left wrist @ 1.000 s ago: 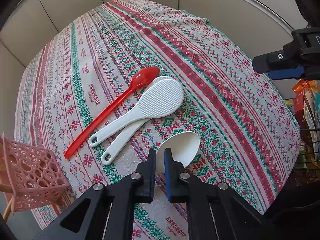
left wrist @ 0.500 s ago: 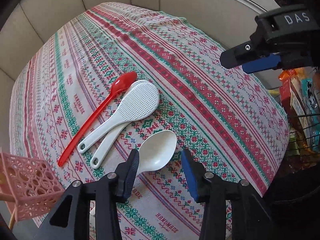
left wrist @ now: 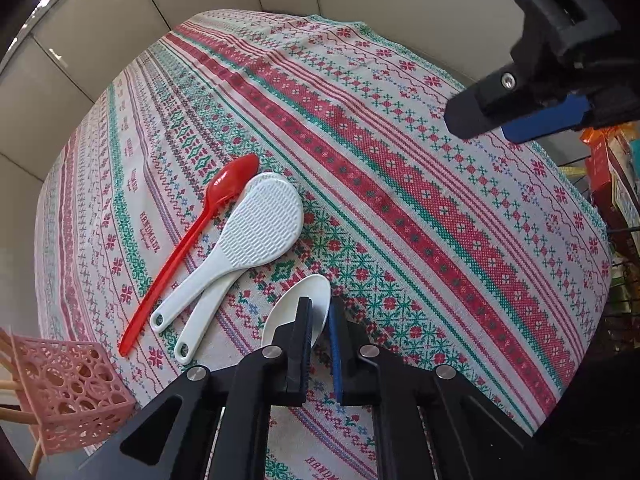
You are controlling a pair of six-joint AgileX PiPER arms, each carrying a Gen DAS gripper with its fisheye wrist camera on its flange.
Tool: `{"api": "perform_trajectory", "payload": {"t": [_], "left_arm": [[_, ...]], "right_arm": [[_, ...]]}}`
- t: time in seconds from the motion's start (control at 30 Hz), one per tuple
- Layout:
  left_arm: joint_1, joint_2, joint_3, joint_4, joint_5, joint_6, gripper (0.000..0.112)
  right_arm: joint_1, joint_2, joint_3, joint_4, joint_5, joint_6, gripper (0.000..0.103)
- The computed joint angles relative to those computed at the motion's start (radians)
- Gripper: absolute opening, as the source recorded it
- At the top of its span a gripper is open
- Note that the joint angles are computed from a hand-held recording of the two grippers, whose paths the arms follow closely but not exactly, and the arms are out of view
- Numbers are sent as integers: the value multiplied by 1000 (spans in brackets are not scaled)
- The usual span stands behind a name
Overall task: Organize utensils
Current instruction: 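Lower the left gripper onto the large white spoon and close on it, then close the right gripper on a white rice paddle while the left gripper holds the spoon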
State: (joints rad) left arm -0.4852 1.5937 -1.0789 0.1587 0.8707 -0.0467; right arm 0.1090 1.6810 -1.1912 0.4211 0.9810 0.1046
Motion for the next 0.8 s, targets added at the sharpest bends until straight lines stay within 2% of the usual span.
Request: {"api": "perform_trajectory", "payload": {"t": [0.17,0.3,0.53,0.8], "left_arm": [[79,-52,-6,-87,12,25,3],[162,-145,1,-195,27,88,3],[274,-291,29,-350,64,207,3],[419,-361,36,-479,95,338,3]], "right_arm": [[-12,17,4,52,1,-33,55],[-12,48,4,150,-1,-95,54],[37,130,-39,348,-2,-189,36],[119,218,-139,312,-30,-78,21]]}}
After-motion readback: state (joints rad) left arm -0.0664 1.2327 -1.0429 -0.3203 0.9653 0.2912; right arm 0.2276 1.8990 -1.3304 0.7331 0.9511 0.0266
